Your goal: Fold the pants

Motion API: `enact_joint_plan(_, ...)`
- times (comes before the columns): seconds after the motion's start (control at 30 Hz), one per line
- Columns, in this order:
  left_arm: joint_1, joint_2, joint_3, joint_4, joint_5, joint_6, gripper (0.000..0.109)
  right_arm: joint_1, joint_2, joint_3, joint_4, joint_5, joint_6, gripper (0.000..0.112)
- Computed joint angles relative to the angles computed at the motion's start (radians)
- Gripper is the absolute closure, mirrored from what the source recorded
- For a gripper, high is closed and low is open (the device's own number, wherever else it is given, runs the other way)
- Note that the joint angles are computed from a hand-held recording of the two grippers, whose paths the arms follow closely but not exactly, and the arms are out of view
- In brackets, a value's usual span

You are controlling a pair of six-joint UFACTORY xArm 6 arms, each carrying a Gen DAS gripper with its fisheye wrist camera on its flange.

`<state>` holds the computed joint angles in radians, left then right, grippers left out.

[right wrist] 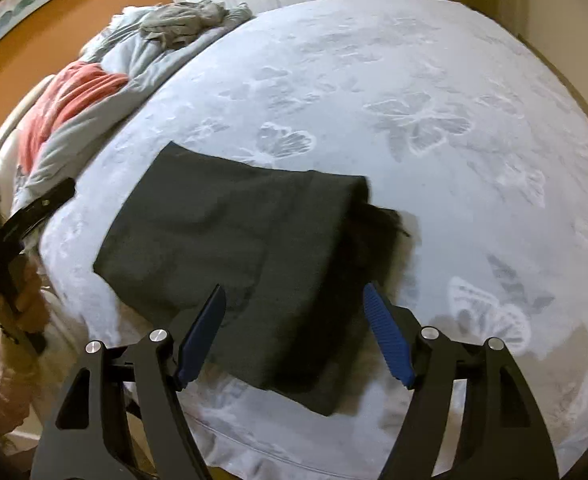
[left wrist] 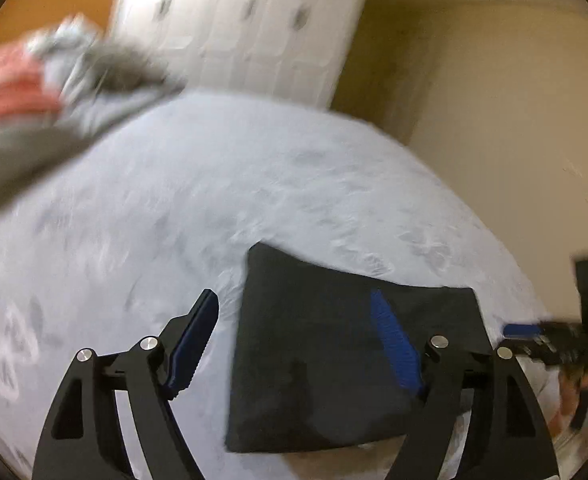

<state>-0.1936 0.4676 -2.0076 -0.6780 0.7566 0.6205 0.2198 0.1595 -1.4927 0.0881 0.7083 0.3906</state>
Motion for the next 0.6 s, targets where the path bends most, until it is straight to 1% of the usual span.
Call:
enact_joint_plan(0.03, -0.013, -0.023, 0.029, -0.019, 0.017, 0.063, 0.033, -0.005, 0.03, -0.03, -0.017, 0.028, 0.029, 0.047)
enact_joint_plan(0.07, -0.03, -0.02, 0.022, -0.025, 0.058, 0.119, 0.033, -0.009, 0.047, -0.046, -0.029, 0.038, 0.051, 0.05)
enact_joint_plan(0.13, -0.053, -0.056, 0.077, -0.036, 0.076, 0.183, 0.032, -0.019, 0.053, -0.047, -0.062, -0.004, 0.107, 0.051)
enact_joint_plan(0.2, -0.076, -0.09, 0.132, -0.065, 0.114, 0.24, 0.032, -0.036, 0.035, -0.025, -0.079, -0.073, 0.141, 0.051)
enact_joint_plan(0.23, -0.081, -0.128, 0.188, -0.087, 0.134, 0.273, 0.031, -0.048, 0.025, -0.021, -0.09, -0.1, 0.166, 0.053)
enact_joint_plan(0.27, -0.093, -0.138, 0.204, -0.09, 0.168, 0.298, 0.029, -0.058, 0.019, -0.021, -0.065, -0.108, 0.163, 0.053)
enact_joint_plan(0.3, -0.101, -0.136, 0.208, -0.094, 0.18, 0.321, 0.025, -0.066, 0.018, -0.023, -0.02, -0.108, 0.138, 0.053)
enact_joint_plan(0.37, -0.136, -0.139, 0.23, -0.09, 0.172, 0.364, 0.024, -0.083, 0.006, -0.012, 0.097, -0.111, 0.083, 0.053)
enact_joint_plan(0.43, -0.163, -0.15, 0.264, -0.077, 0.171, 0.406, 0.024, -0.093, -0.005, 0.004, 0.156, -0.122, 0.068, 0.052)
enact_joint_plan(0.5, -0.187, -0.174, 0.317, -0.059, 0.164, 0.467, 0.024, -0.096, -0.006, 0.006, 0.173, -0.126, 0.061, 0.052)
enact_joint_plan(0.57, -0.211, -0.195, 0.37, -0.041, 0.125, 0.509, 0.024, -0.095, -0.018, 0.018, 0.155, -0.119, 0.068, 0.052)
enact_joint_plan(0.6, -0.224, -0.192, 0.379, -0.011, 0.105, 0.5, 0.037, -0.094, -0.022, 0.021, 0.149, -0.114, 0.068, 0.052)
